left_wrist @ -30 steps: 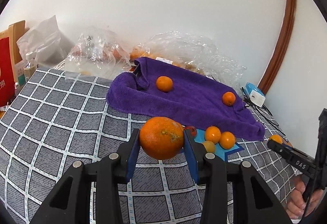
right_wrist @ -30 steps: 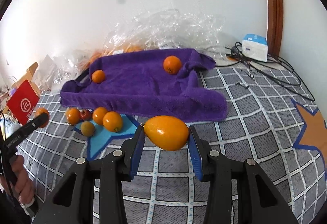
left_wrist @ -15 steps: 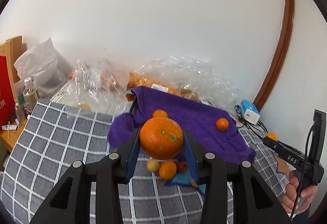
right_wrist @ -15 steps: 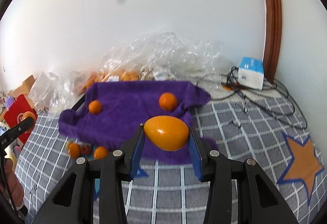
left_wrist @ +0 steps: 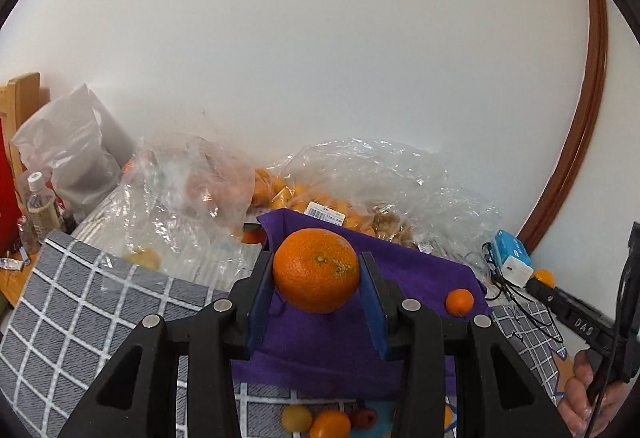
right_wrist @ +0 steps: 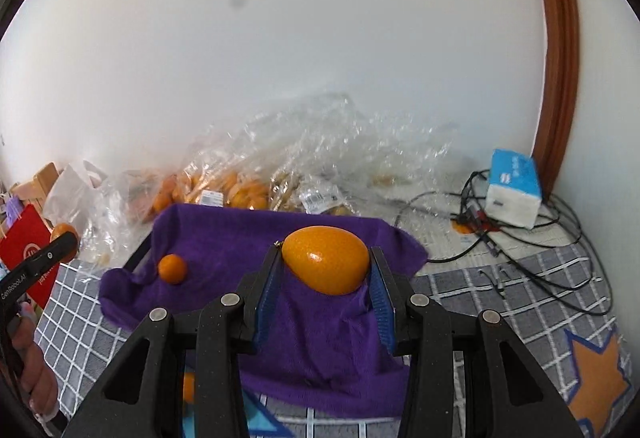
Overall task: Organize fruits
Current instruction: 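Carry the kumquat and the large orange over the purple towel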
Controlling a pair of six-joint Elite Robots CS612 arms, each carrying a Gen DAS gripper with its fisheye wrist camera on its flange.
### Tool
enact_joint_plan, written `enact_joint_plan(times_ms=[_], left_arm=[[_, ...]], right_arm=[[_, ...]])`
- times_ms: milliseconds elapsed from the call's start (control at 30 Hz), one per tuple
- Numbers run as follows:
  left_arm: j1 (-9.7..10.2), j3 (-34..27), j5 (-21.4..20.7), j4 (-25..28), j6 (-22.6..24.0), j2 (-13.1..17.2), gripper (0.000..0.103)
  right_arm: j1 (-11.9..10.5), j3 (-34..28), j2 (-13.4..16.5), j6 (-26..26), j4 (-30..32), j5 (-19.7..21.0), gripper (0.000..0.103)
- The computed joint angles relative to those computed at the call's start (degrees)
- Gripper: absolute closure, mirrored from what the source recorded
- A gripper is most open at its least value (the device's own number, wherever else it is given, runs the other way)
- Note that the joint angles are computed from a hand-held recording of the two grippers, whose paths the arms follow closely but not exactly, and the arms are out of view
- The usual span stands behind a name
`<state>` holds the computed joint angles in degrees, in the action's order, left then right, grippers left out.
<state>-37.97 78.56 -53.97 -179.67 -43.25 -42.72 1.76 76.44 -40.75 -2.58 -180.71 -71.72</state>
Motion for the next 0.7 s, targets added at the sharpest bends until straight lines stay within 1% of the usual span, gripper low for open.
enact_joint_plan(times_ms=[167,200,267,300,367,533,600,700], left_arm=[[1.09,-3.0,-2.2,2.0,-0.6,2.5,0.064],[1.23,-3.3,-2.5,2.5,-0.7,2.9,0.064],[1.44,-3.4,-3.2,1.7,-0.6,3.7,0.064],[1.6,-3.5,-3.7,2.4,-1.1,3.9,0.064],[1.88,-3.5,-5.1,3.7,-1.6,4.1,0.064],[1.92,-4.3,-4.7,6.4,-2.2,4.6,0.064],[1.66,-4.9,-3.4,8.1,-1.6,4.8,0.064],[1.55,-5.6,-3.6,9.2,-0.4,5.1,0.064]], right_arm=[[0.3,-3.1,2.8,0.2,4.0,0.3,0.061],[0.3,-3.8,3.5,-0.2,5.7,0.8,0.061],[0.6,-4.5,4.1,-2.5,8.3,-0.2,0.061],[0.8,-4.6,4.3,-3.5,8.3,-1.2,0.061],[0.9,-4.7,4.7,-3.9,8.9,-1.9,0.061],[1.1,-5.6,5.6,-4.9,10.4,-1.5,0.061],[1.3,-6.1,6.0,-5.5,10.9,-1.9,0.061],[1.5,-6.3,6.3,-6.1,10.7,-2.8,0.061]])
